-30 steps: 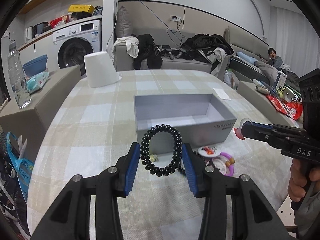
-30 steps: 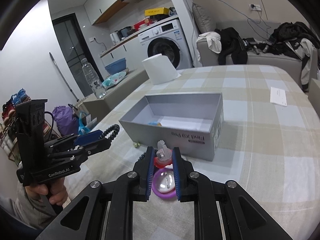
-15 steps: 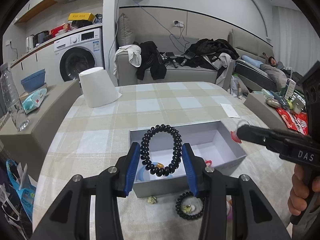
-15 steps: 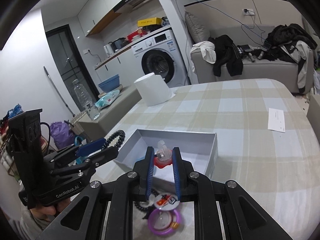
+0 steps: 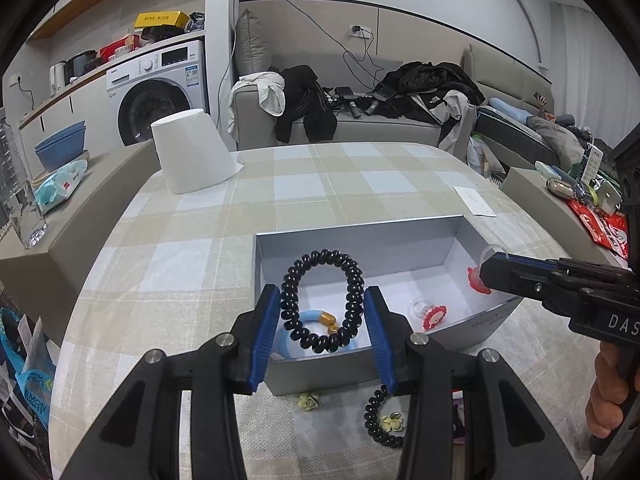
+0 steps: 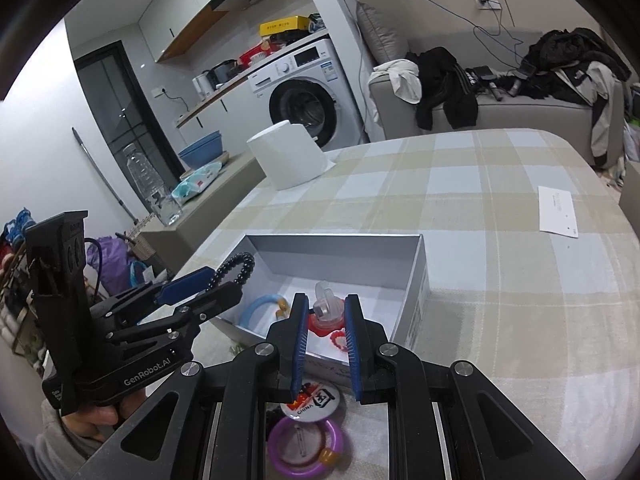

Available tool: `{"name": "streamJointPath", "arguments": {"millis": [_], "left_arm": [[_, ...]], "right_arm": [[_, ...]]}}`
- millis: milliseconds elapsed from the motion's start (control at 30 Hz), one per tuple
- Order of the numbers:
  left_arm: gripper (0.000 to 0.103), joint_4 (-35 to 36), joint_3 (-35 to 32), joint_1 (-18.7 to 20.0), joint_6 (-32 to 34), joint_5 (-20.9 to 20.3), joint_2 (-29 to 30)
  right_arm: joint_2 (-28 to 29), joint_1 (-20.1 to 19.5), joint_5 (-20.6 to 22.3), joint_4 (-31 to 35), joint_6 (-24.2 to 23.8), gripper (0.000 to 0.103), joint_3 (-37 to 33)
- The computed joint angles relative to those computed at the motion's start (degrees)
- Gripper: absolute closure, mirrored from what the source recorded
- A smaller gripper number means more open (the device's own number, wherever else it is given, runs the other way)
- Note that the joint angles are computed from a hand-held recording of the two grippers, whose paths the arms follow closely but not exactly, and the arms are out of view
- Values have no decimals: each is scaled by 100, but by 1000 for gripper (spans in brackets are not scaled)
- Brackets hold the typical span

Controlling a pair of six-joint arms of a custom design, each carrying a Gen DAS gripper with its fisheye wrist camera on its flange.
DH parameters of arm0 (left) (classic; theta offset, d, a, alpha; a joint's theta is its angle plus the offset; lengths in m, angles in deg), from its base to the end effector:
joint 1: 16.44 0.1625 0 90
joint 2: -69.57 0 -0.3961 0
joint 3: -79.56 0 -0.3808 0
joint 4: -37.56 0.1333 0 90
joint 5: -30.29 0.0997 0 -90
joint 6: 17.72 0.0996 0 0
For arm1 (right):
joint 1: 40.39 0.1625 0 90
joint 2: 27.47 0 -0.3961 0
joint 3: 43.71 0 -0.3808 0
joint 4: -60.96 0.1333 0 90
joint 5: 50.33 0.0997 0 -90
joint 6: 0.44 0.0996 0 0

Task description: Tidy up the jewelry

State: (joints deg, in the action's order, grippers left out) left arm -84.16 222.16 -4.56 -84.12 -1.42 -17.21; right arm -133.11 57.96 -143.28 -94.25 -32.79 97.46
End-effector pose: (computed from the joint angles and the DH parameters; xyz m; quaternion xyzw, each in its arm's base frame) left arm -0.2544 -0.2763 0.1544 0.1883 0.8393 -0.3981 0.3188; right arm 0.1760 -0.3168 0.2856 0.3299 -0.9083 0.2453 0.0776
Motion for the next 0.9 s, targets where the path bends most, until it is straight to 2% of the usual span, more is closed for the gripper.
{"name": "streamJointPath", "arguments": {"millis": [400, 567, 600, 667, 700, 733, 767, 800, 867, 900], "left_arm": [[65, -234, -32, 65, 161, -48, 167], [57, -367, 2, -12, 255, -64, 87], [51, -366, 1, -34, 273, -64, 59], [33, -295, 3, -104, 251, -52, -18], [21, -301, 29, -150, 236, -42, -76], [12, -312, 69, -215, 208, -29, -154], [9, -273, 94, -272, 164, -44, -230], [1, -160, 111, -331, 94, -78, -319], [1, 112, 164, -458, -59, -157, -494], [1, 321, 200, -539, -215, -224, -615]], "right_arm": [[91, 43, -118, -110, 65, 85, 19], [-2, 58, 29, 1, 3, 81, 27], [-40, 84, 38, -62, -24, 78, 56], [-146, 77, 139, -117, -43, 59, 96], [-193, 66, 181, -103, -37, 55, 98], [-263, 64, 194, -67, -7, 46, 96], [-303, 71, 175, -67, 17, 34, 92], [-401, 83, 127, -63, 29, 27, 112], [-585, 133, -29, -90, 26, 6, 166], [-705, 140, -83, -48, -14, 2, 201]]}}
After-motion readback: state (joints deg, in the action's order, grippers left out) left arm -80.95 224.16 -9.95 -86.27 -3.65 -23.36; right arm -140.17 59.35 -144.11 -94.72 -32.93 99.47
